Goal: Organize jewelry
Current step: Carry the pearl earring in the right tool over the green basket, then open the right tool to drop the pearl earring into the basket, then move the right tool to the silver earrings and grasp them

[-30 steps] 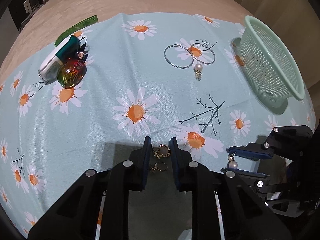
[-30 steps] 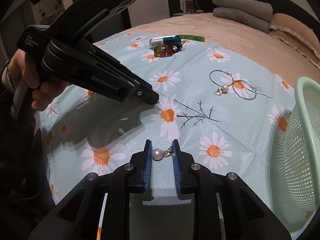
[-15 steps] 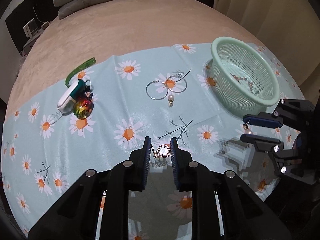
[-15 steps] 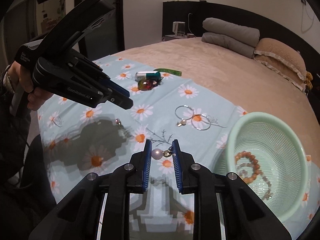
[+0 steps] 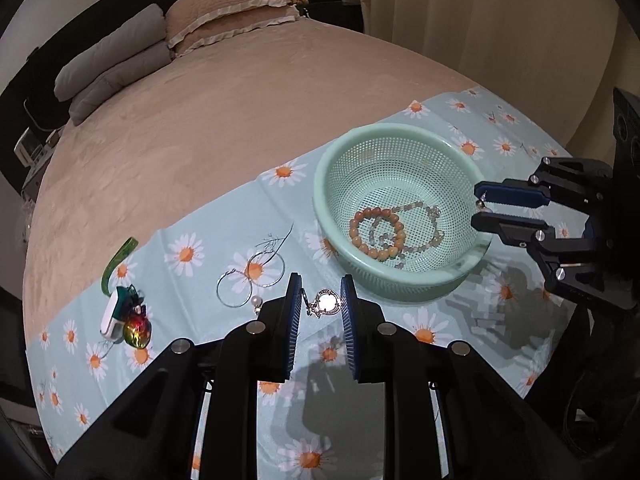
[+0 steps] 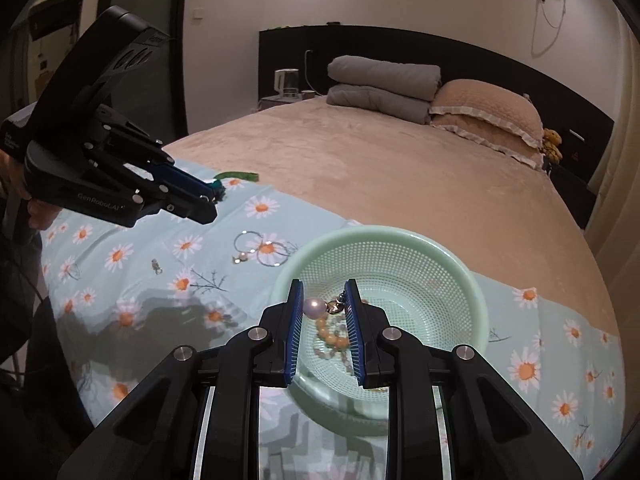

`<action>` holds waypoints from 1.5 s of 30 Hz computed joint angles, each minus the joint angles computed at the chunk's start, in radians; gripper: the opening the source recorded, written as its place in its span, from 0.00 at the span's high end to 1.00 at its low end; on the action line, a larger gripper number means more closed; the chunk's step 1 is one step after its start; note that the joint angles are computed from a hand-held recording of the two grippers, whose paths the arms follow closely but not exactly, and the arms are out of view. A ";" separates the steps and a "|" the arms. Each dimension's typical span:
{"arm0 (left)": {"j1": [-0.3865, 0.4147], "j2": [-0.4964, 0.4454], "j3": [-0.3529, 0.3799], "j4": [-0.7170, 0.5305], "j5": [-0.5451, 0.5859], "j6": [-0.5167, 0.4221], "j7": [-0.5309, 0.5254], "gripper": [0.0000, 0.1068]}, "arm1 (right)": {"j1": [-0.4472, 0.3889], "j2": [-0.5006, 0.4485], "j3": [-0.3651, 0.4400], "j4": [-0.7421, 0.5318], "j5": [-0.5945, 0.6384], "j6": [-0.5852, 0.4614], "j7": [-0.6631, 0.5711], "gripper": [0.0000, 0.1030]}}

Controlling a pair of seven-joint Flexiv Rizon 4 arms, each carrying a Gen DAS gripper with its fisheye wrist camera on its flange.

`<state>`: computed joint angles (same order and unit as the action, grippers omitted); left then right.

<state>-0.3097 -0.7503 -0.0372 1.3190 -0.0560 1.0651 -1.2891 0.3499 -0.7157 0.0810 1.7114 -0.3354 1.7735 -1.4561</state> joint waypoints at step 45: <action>-0.014 0.067 0.100 0.100 0.134 0.058 -0.181 0.09 | 0.108 -0.019 -0.142 0.005 0.086 0.025 -0.003 0.16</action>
